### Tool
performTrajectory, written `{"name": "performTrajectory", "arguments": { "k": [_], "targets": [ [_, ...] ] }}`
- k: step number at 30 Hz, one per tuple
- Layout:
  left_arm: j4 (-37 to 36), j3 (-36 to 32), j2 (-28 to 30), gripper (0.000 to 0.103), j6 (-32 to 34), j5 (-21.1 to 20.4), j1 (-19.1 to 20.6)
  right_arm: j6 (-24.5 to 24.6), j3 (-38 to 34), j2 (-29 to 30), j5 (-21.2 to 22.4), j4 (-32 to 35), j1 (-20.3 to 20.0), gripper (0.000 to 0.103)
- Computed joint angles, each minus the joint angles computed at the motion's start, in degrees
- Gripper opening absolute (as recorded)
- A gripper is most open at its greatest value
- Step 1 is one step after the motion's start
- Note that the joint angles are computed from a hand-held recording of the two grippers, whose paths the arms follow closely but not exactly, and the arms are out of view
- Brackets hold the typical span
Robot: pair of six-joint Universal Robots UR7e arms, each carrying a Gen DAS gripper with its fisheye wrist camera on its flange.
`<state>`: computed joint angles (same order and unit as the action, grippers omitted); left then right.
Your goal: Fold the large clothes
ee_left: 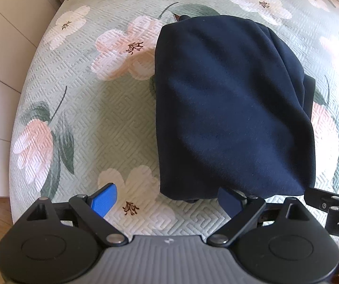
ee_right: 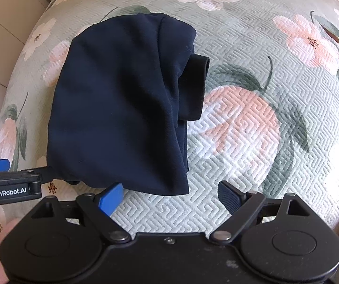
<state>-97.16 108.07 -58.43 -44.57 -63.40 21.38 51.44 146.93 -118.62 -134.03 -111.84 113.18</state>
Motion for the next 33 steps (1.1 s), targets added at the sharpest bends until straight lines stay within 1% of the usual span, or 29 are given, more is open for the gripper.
{"name": "performTrajectory", "arguments": {
  "k": [9,17,21,29,33],
  "targets": [
    [0.39,-0.02,0.08,0.094,-0.45,0.63,0.02,-0.28,0.03,0.27,-0.09,-1.17,-0.10,0.102],
    [-0.08,0.09,-0.04,0.094,0.09,0.22,0.18,-0.83,0.44,0.10,0.73,-2.02,-0.76,0.102],
    [-0.05,0.04,-0.10,0.094,0.32,0.41,0.06,-2.67,1.10,-0.45,1.24,-3.47,-1.97,0.102],
    [-0.58,0.17,0.14,0.095,1.42,1.10,-0.19,-3.78,1.58,-0.95,1.55,-4.58,-2.86,0.102],
    [-1.32,0.23,0.12,0.095,1.28,0.52,0.09,-5.07,1.95,-1.46,2.46,-4.97,-3.73,0.102]
  ]
}}
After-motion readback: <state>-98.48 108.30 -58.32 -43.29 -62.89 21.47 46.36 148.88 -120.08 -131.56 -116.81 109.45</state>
